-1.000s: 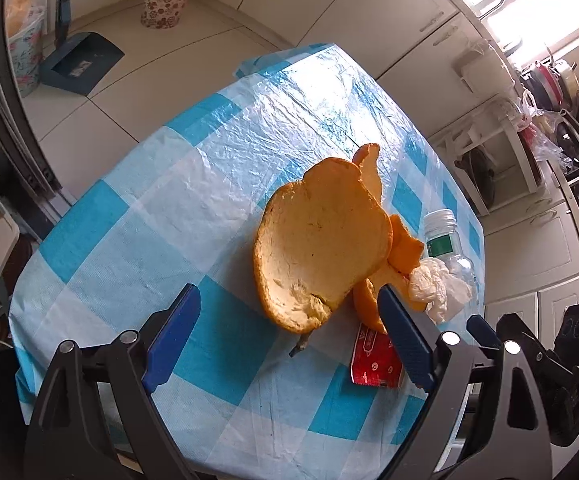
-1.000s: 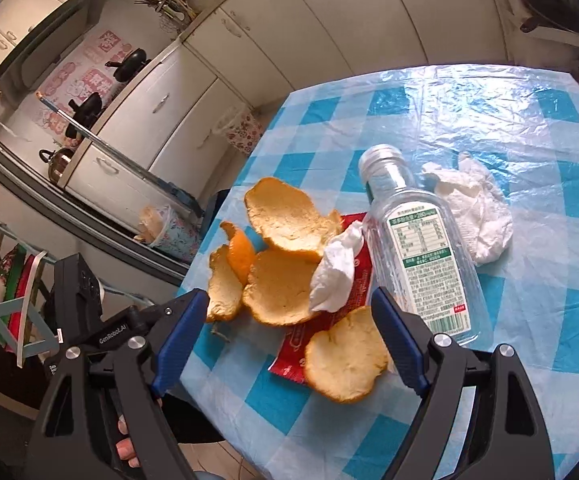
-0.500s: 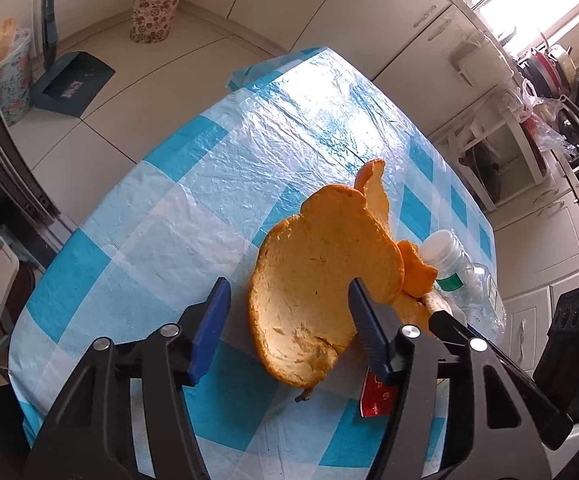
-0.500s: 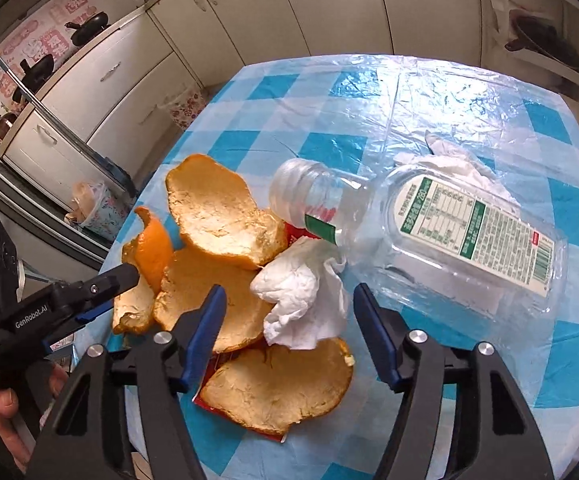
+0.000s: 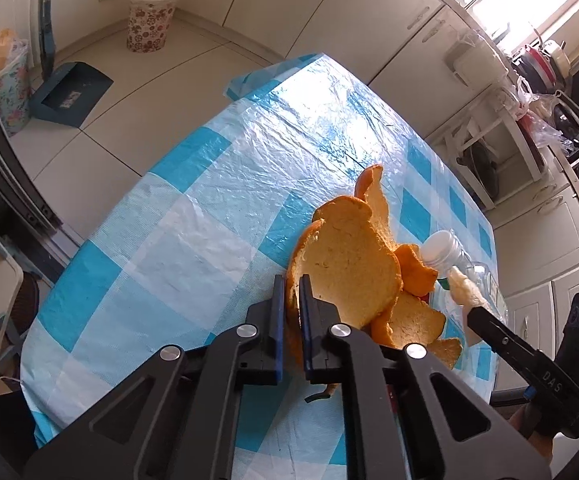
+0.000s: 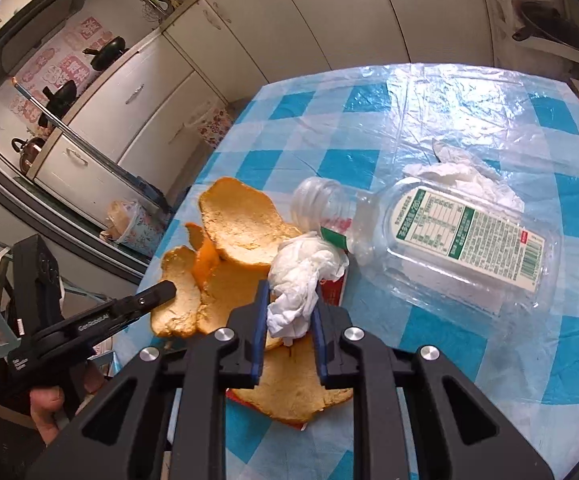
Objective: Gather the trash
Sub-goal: 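Grasp the crumpled white tissue with the right tool, then grasp an orange peel with the left tool while the right holds the tissue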
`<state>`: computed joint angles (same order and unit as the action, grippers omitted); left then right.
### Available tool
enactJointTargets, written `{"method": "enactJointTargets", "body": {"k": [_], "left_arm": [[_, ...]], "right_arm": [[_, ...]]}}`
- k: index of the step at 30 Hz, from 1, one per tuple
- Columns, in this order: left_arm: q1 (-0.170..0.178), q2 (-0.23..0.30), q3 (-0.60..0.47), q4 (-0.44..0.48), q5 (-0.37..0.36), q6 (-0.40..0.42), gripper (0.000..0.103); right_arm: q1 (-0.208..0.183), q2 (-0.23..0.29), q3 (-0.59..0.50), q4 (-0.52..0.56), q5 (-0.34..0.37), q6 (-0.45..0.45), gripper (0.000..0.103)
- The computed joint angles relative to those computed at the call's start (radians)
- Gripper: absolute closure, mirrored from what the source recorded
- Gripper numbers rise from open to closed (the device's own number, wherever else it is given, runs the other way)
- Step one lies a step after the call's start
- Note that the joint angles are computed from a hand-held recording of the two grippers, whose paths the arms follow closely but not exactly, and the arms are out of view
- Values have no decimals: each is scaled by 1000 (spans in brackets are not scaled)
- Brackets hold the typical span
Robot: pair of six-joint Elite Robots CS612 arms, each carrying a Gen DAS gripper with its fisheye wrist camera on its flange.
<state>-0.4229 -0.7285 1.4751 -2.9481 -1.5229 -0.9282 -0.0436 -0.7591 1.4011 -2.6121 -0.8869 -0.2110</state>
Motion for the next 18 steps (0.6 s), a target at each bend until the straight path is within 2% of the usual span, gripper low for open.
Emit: {"method": "enactJointTargets", "body": {"k": [4, 5, 6, 10, 12, 14, 18], "left_arm": [[6, 7, -7, 12, -30, -1, 95], [6, 9, -10, 23, -29, -2, 91], [5, 11, -12, 31, -24, -4, 86], [-5, 15, -21, 44, 25, 17, 83], [-10, 15, -24, 53, 45, 33, 85], [-11, 14, -25, 46, 45, 54, 96], [-18, -9, -2, -3, 94, 67, 98]], "right_arm": [[-16, -10, 16, -48, 51, 31, 83], [-18, -10, 16, -56, 55, 42, 83], [-23, -11, 18, -65, 64, 52, 83], [-37, -14, 24, -100, 88, 86, 83], [-43, -15, 28, -122, 100, 102, 83], [-50, -17, 34, -150, 109, 118, 83], [-64, -23, 49, -198, 122, 146, 83]]}}
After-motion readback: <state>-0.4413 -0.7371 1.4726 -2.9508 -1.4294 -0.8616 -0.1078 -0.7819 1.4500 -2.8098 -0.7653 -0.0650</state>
